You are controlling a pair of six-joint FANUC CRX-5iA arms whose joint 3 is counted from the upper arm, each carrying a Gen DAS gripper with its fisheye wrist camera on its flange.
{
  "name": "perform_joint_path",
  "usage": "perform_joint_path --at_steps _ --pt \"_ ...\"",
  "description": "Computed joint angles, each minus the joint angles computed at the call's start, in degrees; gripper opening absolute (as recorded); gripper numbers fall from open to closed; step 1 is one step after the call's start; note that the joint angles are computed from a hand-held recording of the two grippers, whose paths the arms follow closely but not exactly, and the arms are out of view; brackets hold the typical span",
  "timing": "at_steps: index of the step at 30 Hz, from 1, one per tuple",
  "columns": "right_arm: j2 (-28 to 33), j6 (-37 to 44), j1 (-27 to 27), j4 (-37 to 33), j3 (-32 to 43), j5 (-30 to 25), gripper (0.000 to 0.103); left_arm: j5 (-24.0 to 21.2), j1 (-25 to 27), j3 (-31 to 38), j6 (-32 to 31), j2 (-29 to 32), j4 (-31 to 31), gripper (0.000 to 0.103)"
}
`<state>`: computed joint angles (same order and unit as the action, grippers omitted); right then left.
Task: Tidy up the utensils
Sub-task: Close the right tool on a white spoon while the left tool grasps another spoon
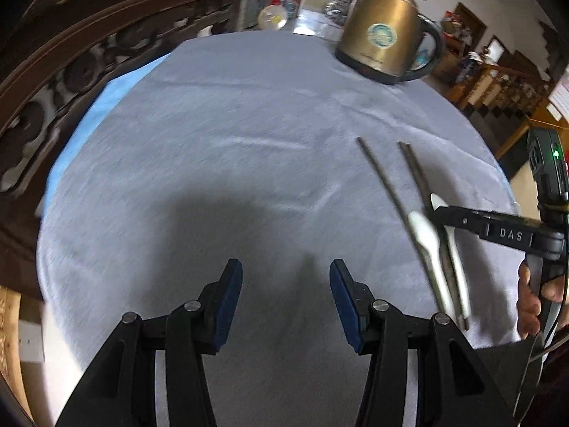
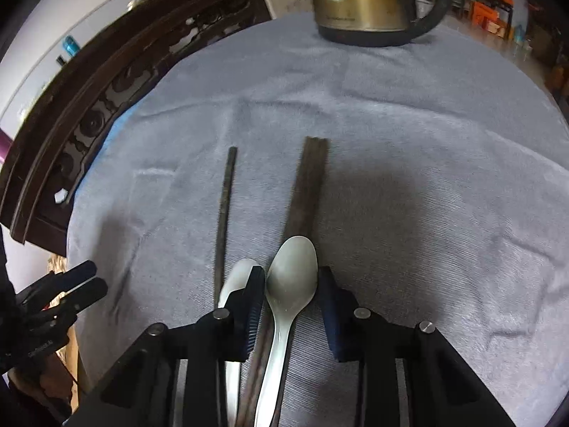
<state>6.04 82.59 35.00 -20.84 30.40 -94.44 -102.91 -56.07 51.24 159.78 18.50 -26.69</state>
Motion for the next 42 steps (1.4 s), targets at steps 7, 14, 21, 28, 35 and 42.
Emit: perform_joint_path --at_steps 7,14,21,28,35,42 --pt "-3.7 -3.5 -6.6 -2.1 -3.3 4.5 0.033 10.1 2.4 1.8 -9.5 2.3 2.0 0.052" --pt "-5.4 -4.6 -11.4 -3.4 -5.8 4.8 0.033 12.3 4.6 11.4 -22.4 9.7 6.9 0.052" --pt "-5.6 -5.6 -11.4 -4.7 -7.5 5.1 0.033 11.3 5.1 12.0 -26.4 12.4 10.3 0.052" --pt "-6.4 -5.3 -11.2 -5.8 -8.9 5.8 0.033 9.3 3.9 12.2 -31.2 12.2 8.8 0.054" --pt "-6.5 -5.3 -12.5 -7.7 -8.9 5.5 0.033 7.9 6.3 6.8 -34.2 8.1 12.9 0.054" --pt "-4.9 -5.5 -9.7 -3.9 -6.6 2.9 0.034 2.6 6.5 11.4 -35.5 9.6 13.0 0.054"
